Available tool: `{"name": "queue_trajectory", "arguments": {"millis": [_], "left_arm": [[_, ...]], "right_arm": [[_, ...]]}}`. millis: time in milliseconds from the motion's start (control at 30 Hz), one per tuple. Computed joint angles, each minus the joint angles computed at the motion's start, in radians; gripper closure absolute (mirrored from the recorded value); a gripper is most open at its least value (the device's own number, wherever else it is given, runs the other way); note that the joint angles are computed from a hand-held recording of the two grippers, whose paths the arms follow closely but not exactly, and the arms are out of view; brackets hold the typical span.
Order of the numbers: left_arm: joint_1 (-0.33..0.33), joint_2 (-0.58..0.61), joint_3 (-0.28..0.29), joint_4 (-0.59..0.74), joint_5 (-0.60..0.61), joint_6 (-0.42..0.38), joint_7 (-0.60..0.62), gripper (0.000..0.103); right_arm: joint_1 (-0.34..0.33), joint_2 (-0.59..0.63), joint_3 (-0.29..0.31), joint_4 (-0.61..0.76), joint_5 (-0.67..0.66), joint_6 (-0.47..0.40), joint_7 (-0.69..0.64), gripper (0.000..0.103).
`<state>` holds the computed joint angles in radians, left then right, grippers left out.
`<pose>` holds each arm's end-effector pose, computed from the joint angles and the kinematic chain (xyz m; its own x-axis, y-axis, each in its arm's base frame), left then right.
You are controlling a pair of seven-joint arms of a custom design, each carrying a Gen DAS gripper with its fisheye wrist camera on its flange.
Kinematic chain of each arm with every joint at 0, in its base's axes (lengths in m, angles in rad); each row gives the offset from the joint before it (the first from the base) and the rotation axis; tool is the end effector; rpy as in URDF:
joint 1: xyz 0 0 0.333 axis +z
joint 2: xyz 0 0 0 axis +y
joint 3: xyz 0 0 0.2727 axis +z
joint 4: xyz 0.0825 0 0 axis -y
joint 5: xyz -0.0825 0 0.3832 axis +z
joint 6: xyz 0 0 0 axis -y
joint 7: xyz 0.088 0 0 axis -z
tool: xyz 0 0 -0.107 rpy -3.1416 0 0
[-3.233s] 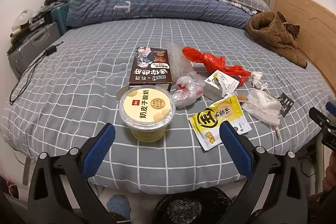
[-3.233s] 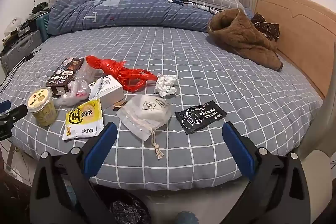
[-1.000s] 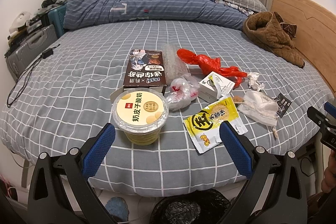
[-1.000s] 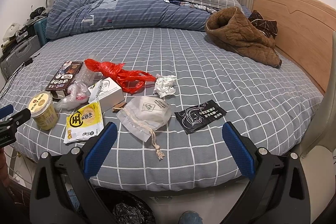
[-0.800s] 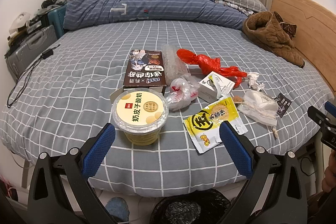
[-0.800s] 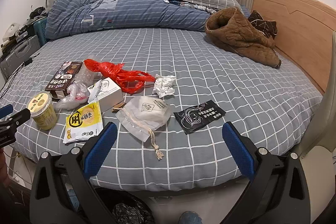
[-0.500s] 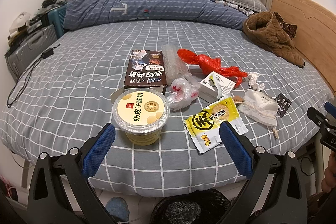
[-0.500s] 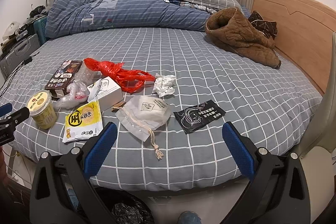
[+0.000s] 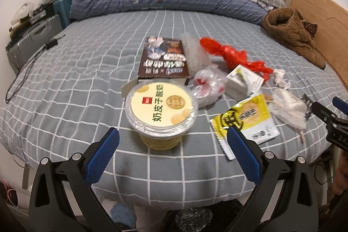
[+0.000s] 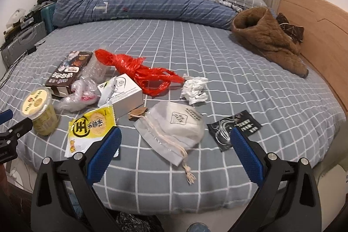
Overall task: Collect trash
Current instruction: 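Move left tool to the yogurt cup while right tool approaches the white drawstring bag, then close left tool on the yogurt cup while right tool grasps the white drawstring bag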
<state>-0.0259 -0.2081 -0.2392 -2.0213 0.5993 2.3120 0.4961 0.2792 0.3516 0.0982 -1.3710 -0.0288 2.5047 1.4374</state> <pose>0.5284 -0.1404 0.5535 0.4726 -0.8810 0.0200 -0.6414 -0.3595 -0.6778 0.6552 0.2468 0.5713 0.4515 -0.8879 0.0886 -0.6056 -0.3779 -0.7004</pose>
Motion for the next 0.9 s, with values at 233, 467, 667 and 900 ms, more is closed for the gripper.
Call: {"name": "queue_trajectory", "arguments": {"millis": [233,467,667,900], "left_arm": [[0.016,0.05,0.029,0.007,-0.012,0.037,0.0,0.007],[0.013,0.1,0.052,0.027,-0.041,0.08,0.011,0.013],[-0.001,0.151,0.062,0.069,0.012,0.059,-0.015,0.017],[-0.01,0.172,0.085,0.08,0.029,0.057,-0.044,0.029]], "right_arm": [[0.015,0.122,-0.007,0.138,-0.018,-0.047,0.025,0.007],[0.022,0.255,-0.009,0.297,-0.006,-0.12,0.052,0.012],[0.032,0.349,-0.02,0.419,-0.004,-0.179,0.068,0.024],[0.031,0.379,-0.017,0.458,0.008,-0.193,0.053,0.041]]}}
